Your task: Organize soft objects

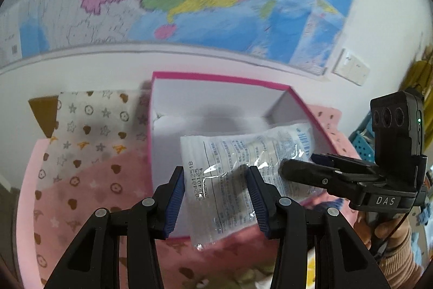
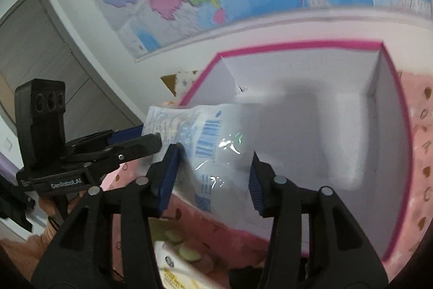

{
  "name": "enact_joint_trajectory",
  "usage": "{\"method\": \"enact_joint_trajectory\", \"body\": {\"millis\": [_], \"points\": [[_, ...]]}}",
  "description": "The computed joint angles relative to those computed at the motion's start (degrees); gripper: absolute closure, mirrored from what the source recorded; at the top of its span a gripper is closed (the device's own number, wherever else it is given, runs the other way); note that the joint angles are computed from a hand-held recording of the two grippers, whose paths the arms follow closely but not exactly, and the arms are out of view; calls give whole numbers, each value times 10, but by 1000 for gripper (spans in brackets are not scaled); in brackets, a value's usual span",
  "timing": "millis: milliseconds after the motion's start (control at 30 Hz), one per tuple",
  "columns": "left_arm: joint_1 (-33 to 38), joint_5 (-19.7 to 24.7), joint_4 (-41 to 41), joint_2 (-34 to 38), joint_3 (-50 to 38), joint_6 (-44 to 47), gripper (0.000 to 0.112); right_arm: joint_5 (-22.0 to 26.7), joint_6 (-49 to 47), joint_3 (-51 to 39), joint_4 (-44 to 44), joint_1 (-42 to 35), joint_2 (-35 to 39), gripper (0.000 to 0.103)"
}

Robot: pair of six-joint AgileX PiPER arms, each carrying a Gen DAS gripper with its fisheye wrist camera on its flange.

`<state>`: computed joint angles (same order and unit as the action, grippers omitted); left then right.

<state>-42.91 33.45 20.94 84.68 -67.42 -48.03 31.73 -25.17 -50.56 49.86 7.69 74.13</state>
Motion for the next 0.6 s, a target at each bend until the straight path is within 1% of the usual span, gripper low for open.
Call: {"method": "enact_joint_trajectory", "body": {"millis": [133,200,267,300,400,433,467,533,567,600], "points": [[13,20,7,28,-16,-12,66,-7,57,-13,-50,5,36,46],[12,26,22,30,-12,-30,64,-13,94,-13,-89,11,37,43],[5,26,46,22,-3,-57,64,-20,139,-6,-140,18,23,40],[-3,26,67,12,6,-80,64,-24,140,1,-143,17,13,40],[-41,51,155,-15,28,-156,64,-27,139,26,-150,11,-38,40],[-47,46,161,-29,40,-161,64,-19,118,34,-131,3,-57,40],[-57,42,168,-47,54,-170,64,0,80,46,-97,-11,-84,40],[-85,47,200,-80,81,-199,64,50,3,70,-32,-38,-139,39],[-101,52,215,-95,93,-212,63,68,-8,73,-24,-39,-156,39],[-119,53,226,-113,110,-224,60,89,-15,82,-24,-41,-183,38]]}}
